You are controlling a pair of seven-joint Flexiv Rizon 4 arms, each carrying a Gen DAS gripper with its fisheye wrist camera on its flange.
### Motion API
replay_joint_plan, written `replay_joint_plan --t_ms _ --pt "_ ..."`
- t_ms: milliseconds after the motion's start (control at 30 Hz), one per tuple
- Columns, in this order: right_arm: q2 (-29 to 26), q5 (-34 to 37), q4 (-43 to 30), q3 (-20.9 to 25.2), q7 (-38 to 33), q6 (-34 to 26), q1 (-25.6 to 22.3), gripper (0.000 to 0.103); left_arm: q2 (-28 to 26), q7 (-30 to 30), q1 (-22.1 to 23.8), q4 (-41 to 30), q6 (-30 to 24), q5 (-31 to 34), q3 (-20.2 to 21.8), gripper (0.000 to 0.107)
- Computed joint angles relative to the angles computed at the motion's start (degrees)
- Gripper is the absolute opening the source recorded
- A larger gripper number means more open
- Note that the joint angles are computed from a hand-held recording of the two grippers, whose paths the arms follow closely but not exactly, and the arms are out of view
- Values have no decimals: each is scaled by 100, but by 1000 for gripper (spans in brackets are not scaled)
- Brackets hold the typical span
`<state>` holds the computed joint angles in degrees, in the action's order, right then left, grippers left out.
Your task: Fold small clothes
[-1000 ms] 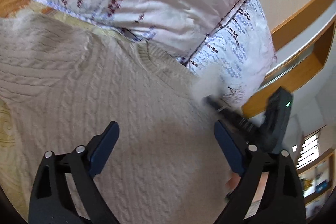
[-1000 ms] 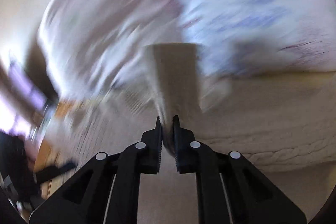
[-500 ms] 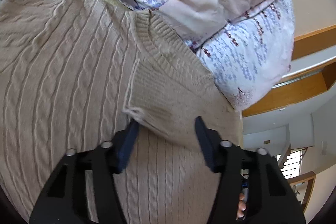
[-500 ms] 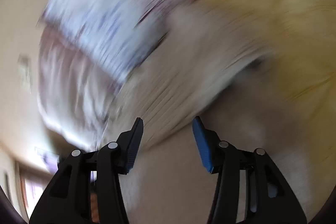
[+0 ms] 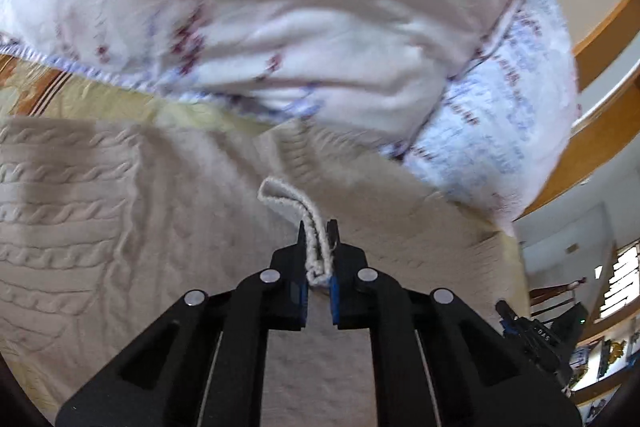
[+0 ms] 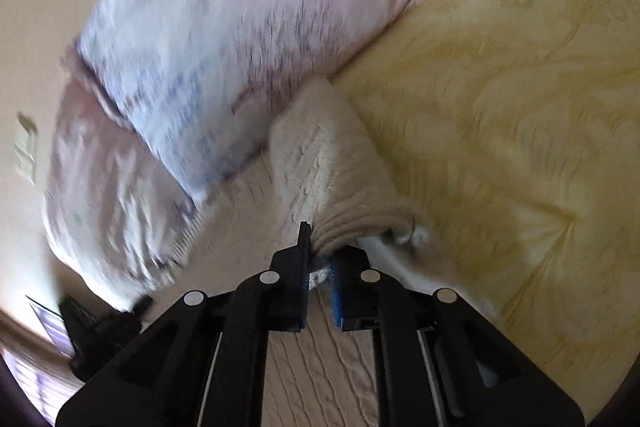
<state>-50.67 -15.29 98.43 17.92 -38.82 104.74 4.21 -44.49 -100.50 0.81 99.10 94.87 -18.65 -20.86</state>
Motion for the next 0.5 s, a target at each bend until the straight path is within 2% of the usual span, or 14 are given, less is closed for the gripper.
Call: replay_joint_plan --t_ms 67,133,200,233,267,333,400,467,500 --pt "94 131 20 -450 36 -171 382 9 31 -64 -202 -41 -375 -76 307 8" --pt "265 284 127 -959 14 -269 822 9 61 -102 -320 5 -455 -121 472 11" --pt "431 402 234 -1350 -8 -432 1174 14 153 -208 -487 87 -408 -151 687 15" --pt "538 498 337 -1670 15 -501 1459 24 220 -260 -571 124 -439 -155 806 21" --pt "617 578 415 -1940 41 -546 1706 39 296 -271 -561 211 -414 -154 806 26" --pt "762 772 707 -2474 73 -407 2184 55 521 -205 -230 591 -134 -157 425 43" --pt "832 921 886 -2794 19 -266 2500 58 781 -191 366 1187 376 -25 -181 51" --pt "882 1024 1030 -2819 -109 -56 2577 63 996 -379 980 1832 947 200 -685 61" --pt "874 1049 1014 -2742 -170 -13 2541 65 1126 -546 1112 2077 1143 284 -726 64"
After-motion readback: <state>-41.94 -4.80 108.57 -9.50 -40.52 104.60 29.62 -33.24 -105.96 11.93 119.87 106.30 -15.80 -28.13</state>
